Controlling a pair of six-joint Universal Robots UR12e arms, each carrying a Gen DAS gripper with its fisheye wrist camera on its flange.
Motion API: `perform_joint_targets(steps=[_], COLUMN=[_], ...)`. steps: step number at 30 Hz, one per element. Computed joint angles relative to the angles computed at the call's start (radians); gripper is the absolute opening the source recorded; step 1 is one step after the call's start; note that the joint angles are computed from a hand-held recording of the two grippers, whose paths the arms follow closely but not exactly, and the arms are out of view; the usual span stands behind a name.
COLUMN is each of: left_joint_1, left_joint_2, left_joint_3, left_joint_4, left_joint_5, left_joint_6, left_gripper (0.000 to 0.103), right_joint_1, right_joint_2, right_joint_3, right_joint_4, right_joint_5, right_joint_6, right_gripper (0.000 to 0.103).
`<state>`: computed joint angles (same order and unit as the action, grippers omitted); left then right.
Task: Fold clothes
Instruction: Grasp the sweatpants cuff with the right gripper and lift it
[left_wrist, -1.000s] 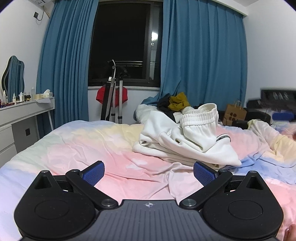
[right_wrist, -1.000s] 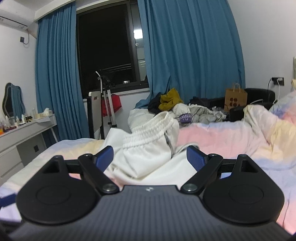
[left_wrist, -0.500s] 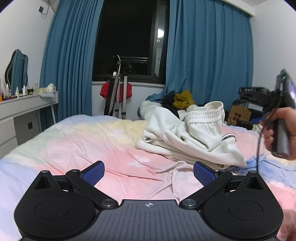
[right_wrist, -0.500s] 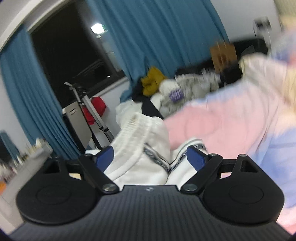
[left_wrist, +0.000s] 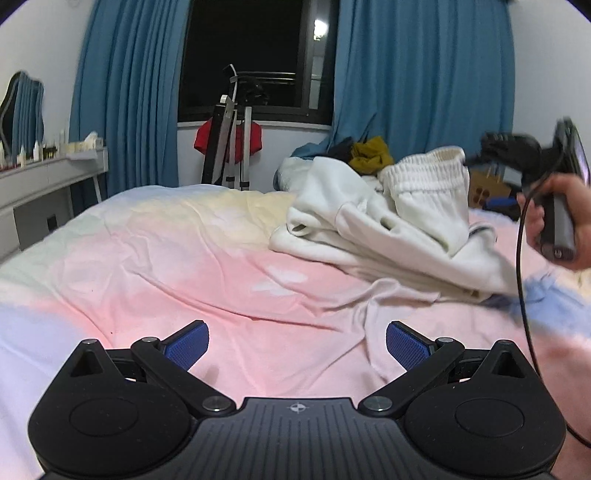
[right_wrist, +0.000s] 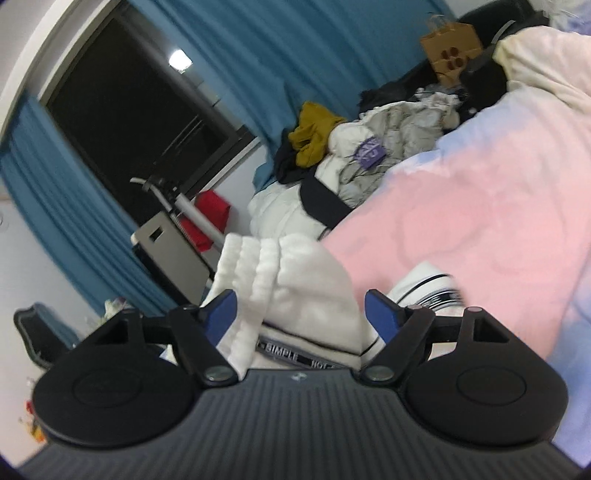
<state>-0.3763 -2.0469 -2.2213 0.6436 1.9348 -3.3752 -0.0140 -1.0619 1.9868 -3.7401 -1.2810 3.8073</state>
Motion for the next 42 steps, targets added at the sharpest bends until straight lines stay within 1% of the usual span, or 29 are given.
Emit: perform_joint_targets(steps=[2,4,6,8,9,10,11,12,13,15,16,19,20,21,25,27,31,33,35,39,40,42], left_joint_1=[0.002,-0.003,-0.007,-0.003,-0.001,0.000,-0.004,-0.009,-0.012,-0.012,-0.010,-0.009,-0.009,-0.009,-0.007,-0.008,-0.025,-0.030,-0.032,-0.046,-0.050,-0.050], left_joint_2=[-0.003,-0.006,-0.008,-0.002,0.001,0.003,0.000,-0.007,-0.012,-0.020,-0.024,-0.034,-0.034,-0.032,-0.025,-0.022,-0.016,-0.012,-0.008,0.000,-0.002,-0.005], left_joint_3=[0.001,0.006,0.009,0.007,0.005,0.004,0.004,0.008,0.013,0.020,0.023,0.030,0.031,0.029,0.020,0.013,-0.004,-0.014,-0.022,-0.026,-0.025,-0.018], left_joint_4=[0.003,0.009,0.015,-0.008,-0.019,-0.027,-0.021,-0.009,-0.006,0.002,0.008,0.024,0.024,0.023,0.055,0.079,0.129,0.159,0.183,0.183,0.187,0.193], left_joint_5=[-0.011,-0.006,0.002,-0.005,-0.008,-0.007,0.010,0.035,0.046,0.047,0.042,0.024,0.017,0.010,-0.008,-0.012,0.030,0.031,0.013,0.005,0.002,-0.011], left_joint_6=[0.002,0.007,0.009,-0.014,-0.025,-0.032,-0.026,-0.014,-0.006,0.011,0.021,0.048,0.050,0.049,0.043,0.052,0.091,0.104,0.115,0.171,0.195,0.241], left_gripper=[0.103,0.103,0.103,0.103,0.103,0.103,0.103,0.103,0.103,0.103,0.103,0.103,0.103,0.103,0.103,0.103,0.103,0.103,0.103,0.103,0.103,0.103], right_joint_1=[0.006,0.009,0.015,0.021,0.028,0.031,0.035,0.038,0.044,0.048,0.046,0.032,0.024,0.016,-0.013,-0.010,0.005,0.013,0.021,0.053,0.055,0.055], right_joint_2=[0.005,0.013,0.013,0.011,0.005,0.004,0.003,0.002,0.000,-0.013,-0.024,-0.066,-0.078,-0.089,-0.138,-0.169,-0.238,-0.270,-0.296,-0.322,-0.322,-0.320], right_joint_3=[-0.003,-0.003,-0.008,-0.020,-0.032,-0.043,-0.052,-0.052,-0.047,-0.034,-0.024,0.029,0.047,0.067,0.162,0.209,0.299,0.348,0.395,0.462,0.468,0.470], right_joint_4=[-0.021,-0.075,-0.090,-0.051,0.006,0.039,0.066,0.064,0.064,0.096,0.118,0.142,0.143,0.142,0.109,0.090,0.049,0.028,0.014,0.025,0.031,0.034], right_joint_5=[0.007,0.005,0.007,0.010,-0.008,-0.020,-0.035,-0.058,-0.093,-0.134,-0.139,-0.133,-0.126,-0.119,-0.073,-0.080,-0.101,-0.106,-0.114,-0.148,-0.147,-0.149], right_joint_6=[-0.012,-0.011,-0.035,-0.091,-0.121,-0.130,-0.139,-0.145,-0.150,-0.159,-0.165,-0.199,-0.190,-0.179,-0.096,-0.082,-0.069,-0.041,-0.014,0.013,0.024,0.019], right_gripper=[0.079,0.079,0.079,0.079,0.078,0.073,0.067,0.064,0.054,0.043,0.029,0.017,0.012,0.010,0.010,0.010,0.010,0.010,0.010,0.010,0.010,0.010])
